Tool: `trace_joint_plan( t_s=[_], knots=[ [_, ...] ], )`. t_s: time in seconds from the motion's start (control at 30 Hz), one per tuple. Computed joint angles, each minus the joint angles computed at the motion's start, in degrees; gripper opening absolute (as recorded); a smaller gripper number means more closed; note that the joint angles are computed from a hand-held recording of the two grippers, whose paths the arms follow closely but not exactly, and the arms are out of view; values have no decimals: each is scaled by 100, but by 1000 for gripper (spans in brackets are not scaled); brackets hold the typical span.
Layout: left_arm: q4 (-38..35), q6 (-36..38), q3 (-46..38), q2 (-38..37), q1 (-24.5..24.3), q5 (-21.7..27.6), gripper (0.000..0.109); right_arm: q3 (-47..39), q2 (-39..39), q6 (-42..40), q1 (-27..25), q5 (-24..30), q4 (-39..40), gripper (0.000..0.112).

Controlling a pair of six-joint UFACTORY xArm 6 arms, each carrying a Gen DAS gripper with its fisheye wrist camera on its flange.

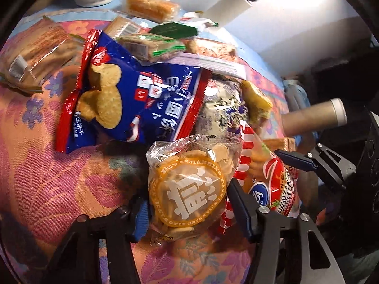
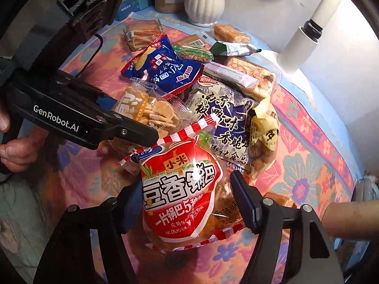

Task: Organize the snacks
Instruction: 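Close the right tool on the red bag while the left tool closes on the cracker bag, then lift both bags and carry them over the brown glass plate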

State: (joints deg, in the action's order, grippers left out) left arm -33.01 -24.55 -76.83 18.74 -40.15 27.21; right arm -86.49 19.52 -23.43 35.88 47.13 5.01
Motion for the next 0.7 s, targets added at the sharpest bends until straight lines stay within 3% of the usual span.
trace_joint_plan(
  t_s=[0.17, 0.4, 0.53, 0.7],
  knots=[
    [-46, 825, 358, -518, 20, 168, 49, 934, -763, 2033, 307, -450, -415, 65],
    [86, 1409, 870, -1290, 174, 425, 49, 2312, -2186, 5364, 506, -1210, -1606, 65],
    [337, 1552, 690, -1412, 138, 645, 49, 2746, -2731, 6261, 411, -1200, -1927, 65],
    [303, 1801, -80, -937, -90, 899, 49, 3178, -3272, 7127, 130, -1054, -2266, 65]
  ],
)
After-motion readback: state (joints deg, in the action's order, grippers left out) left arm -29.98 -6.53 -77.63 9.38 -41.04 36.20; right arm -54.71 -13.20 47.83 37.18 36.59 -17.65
